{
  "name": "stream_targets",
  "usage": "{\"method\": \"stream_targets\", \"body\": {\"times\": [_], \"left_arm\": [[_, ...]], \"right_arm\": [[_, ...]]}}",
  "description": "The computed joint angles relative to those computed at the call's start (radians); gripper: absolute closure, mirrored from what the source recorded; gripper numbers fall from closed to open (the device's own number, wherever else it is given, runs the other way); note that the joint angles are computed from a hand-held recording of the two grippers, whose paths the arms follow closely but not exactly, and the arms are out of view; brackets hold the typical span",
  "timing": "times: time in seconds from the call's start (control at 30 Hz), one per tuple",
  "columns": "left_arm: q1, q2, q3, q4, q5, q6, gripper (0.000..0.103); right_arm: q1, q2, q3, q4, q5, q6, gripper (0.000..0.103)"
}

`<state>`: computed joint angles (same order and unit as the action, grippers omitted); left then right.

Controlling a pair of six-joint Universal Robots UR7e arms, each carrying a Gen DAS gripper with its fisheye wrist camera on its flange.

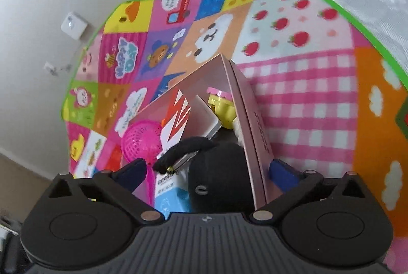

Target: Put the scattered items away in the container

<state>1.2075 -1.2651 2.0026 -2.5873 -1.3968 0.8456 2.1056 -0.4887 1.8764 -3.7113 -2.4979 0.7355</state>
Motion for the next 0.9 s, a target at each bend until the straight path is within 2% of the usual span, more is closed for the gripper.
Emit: {"method": "stream_targets", "body": {"times": [0.17, 0.27, 0.33, 0.4, 0.5, 0.63, 0.73, 0.8, 0.9], "left_arm": [[0.056, 0.025, -0.101, -0.026, 0.041, -0.050, 0.000], [0.103, 0.039, -0.164, -0.068, 0.040, -0.052, 0.000], [0.121, 0.066, -0.214, -0.113, 0.070, -0.046, 0.000], [0.144, 0.103, -0.286, -0.117, 0.070, -0.038, 0.000], [0.165, 0.159, -0.368, -0.147, 0.058, -0.010, 0.000], [0.165, 0.209, -0.423, -0.169, 0.057, 0.000, 0.000], [0.180, 0.212, -0.437, -0.156, 0.036, -0.010, 0.000], [0.197, 0.212, -0.418, -0.209, 0.042, -0.066, 0.000], [0.229, 0.213, -0.395, -0.247, 0.064, -0.110, 0.000]], "right_arm": [[-0.020, 0.053, -0.141, 0.068, 0.115, -0.037, 0.000], [-0.021, 0.119, -0.333, 0.238, 0.127, -0.126, 0.000], [-0.032, 0.173, -0.472, 0.347, 0.163, -0.169, 0.000], [-0.041, 0.227, -0.593, 0.424, 0.191, -0.217, 0.000], [-0.047, 0.321, -0.797, 0.548, 0.176, -0.304, 0.000], [-0.048, 0.402, -0.994, 0.712, 0.101, -0.341, 0.000], [-0.054, 0.402, -1.007, 0.729, 0.106, -0.329, 0.000], [-0.055, 0.372, -0.941, 0.691, 0.132, -0.310, 0.000], [-0.044, 0.340, -0.829, 0.608, 0.131, -0.282, 0.000]]}}
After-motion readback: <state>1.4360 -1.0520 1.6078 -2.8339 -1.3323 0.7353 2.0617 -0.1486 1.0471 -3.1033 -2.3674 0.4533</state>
